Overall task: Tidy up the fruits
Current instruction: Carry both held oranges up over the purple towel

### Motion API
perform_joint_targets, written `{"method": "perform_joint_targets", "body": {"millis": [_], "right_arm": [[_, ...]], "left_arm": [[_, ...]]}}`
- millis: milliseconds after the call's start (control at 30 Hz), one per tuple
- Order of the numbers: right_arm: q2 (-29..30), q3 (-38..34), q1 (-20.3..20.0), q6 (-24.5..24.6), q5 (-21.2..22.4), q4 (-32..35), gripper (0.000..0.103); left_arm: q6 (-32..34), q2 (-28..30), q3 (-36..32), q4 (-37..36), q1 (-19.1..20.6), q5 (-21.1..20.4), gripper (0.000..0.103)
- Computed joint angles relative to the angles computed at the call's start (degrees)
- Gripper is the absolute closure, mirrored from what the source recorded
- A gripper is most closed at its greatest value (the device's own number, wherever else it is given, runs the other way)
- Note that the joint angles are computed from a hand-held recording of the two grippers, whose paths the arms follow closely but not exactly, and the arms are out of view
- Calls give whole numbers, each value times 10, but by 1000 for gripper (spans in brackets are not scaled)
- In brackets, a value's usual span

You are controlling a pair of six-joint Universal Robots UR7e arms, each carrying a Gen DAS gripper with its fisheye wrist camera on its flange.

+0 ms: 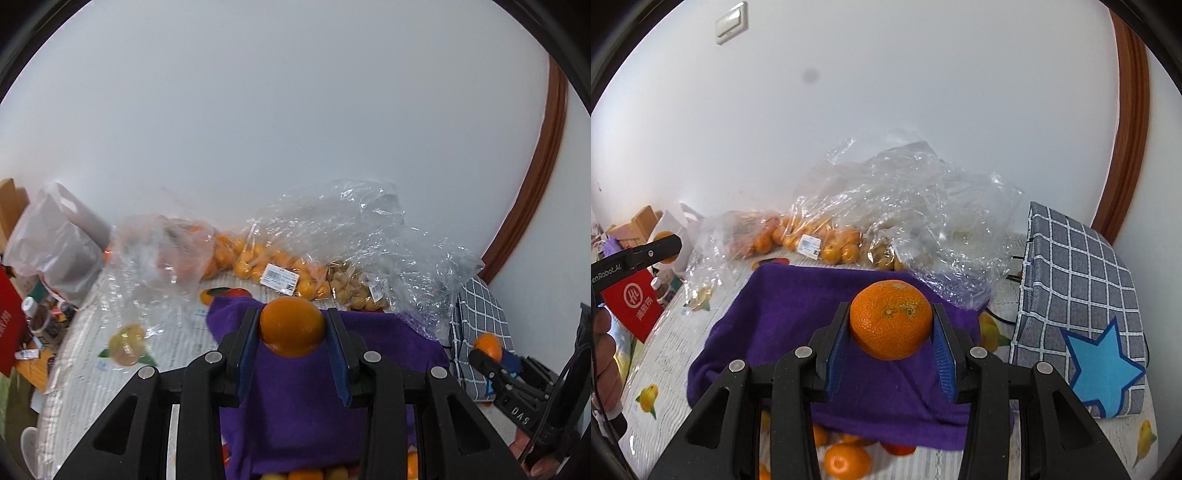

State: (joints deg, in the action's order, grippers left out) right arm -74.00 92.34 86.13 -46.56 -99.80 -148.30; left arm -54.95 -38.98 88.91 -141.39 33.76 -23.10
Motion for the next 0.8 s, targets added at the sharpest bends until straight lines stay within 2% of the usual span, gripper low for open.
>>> {"method": "perform_joint_targets", "body": {"millis": [333,433,533,667,800], "right_arm": [[71,-49,-8,15,-30,-9,61],[88,-59,-11,19,-41,-7,61],[104,-65,-16,15,-45,-13,61],[124,-80,-22,14,-56,-16,61],[142,-94,-27,20,-71,-8,61]], "left_arm": [[118,65,-67,-105,55,-68,70],[147,81,-83,-105,65,-72,70],[151,84,-84,-92,72,-74,70],[120,82,-91,-29,85,-79,70],[94,75,-88,-14,98,-98,70]]}}
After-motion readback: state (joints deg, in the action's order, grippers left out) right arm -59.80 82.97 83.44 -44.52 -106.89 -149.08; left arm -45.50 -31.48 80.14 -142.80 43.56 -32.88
